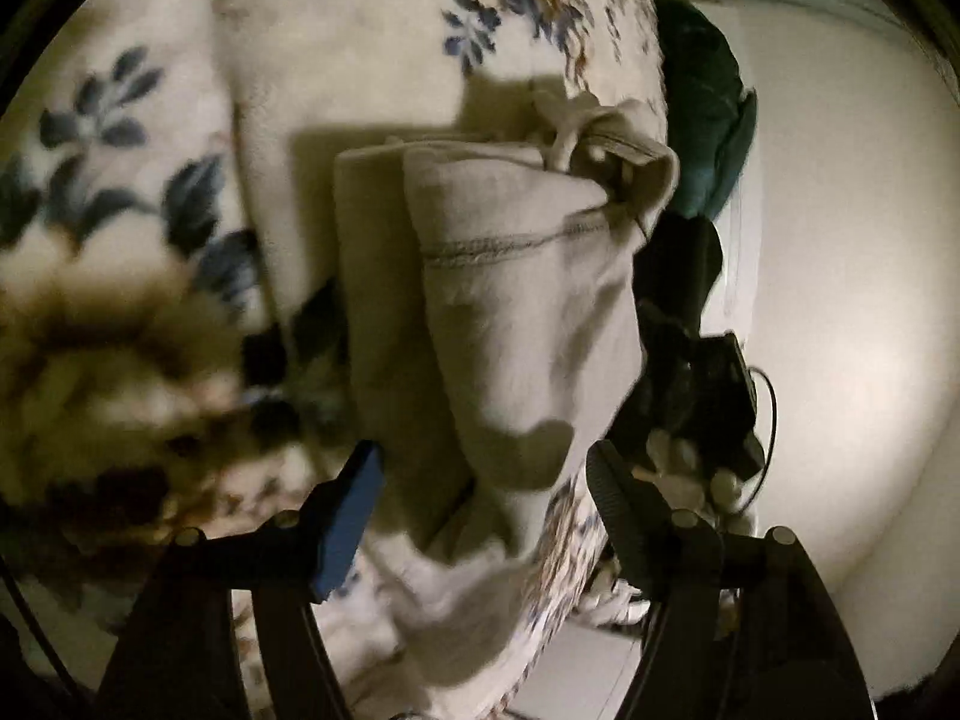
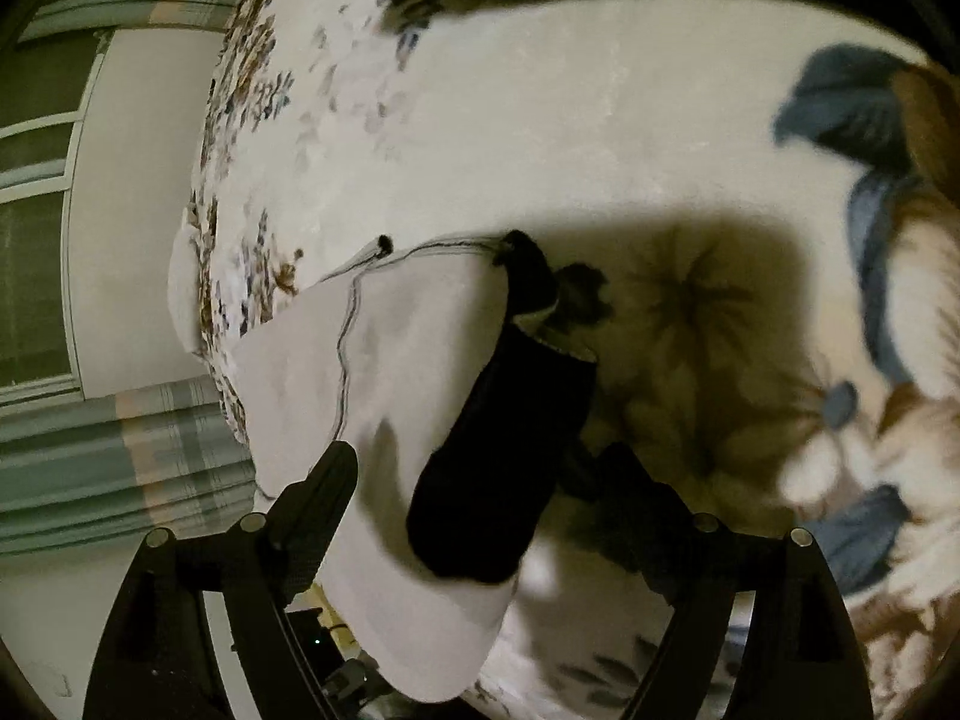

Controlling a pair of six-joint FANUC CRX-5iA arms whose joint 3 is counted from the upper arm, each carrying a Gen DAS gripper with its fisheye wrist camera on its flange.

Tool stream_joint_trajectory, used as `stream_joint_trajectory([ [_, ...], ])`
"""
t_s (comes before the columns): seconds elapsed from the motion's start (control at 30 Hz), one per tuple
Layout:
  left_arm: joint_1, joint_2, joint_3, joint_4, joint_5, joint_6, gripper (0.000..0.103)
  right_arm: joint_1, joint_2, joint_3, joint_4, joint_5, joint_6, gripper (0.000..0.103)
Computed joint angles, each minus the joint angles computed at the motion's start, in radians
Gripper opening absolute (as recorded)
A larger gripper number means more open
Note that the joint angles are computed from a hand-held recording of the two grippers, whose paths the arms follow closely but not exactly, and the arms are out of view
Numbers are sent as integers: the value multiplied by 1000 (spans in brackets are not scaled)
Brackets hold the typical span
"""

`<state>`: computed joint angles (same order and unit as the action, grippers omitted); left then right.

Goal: Fold small clothes

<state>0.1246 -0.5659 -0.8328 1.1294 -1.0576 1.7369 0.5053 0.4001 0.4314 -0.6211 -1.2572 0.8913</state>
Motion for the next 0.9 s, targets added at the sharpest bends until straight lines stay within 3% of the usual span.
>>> stream_joint_trajectory([
  [0.07,-41,9,6,-11,47,34,68,-2,7,-2,-5,12,-8,85],
  [0.23,-36,17,64,-134,54,124,68,-2,0,-26,-8,49,-26,85],
  [0.27,-39,13,79,-166,58,153,66,-3,-5,-35,-14,63,-24,85],
  [0.3,-37,9,89,-189,55,171,56,-4,-14,-48,-23,79,-18,85],
  [0.33,-30,3,109,-227,38,189,40,-3,-24,-61,-31,101,-9,80],
  [0.37,-21,1,128,-257,19,191,32,-2,-33,-75,-47,126,5,52],
  [0.43,-19,13,169,-301,-2,176,22,14,-27,-69,-44,129,4,21],
  [0.5,17,22,198,-308,-62,124,15,40,-46,-93,-6,171,-17,16],
  [0.67,179,84,302,-309,-299,-130,15,81,-171,-232,34,323,-127,13],
  [0.8,293,120,328,-321,-402,-270,16,146,-243,-308,85,337,-173,13],
  [0.87,285,129,305,-320,-409,-262,23,148,-240,-313,69,313,-162,16],
  [0.9,294,123,282,-315,-413,-256,35,145,-241,-325,54,324,-166,19],
])
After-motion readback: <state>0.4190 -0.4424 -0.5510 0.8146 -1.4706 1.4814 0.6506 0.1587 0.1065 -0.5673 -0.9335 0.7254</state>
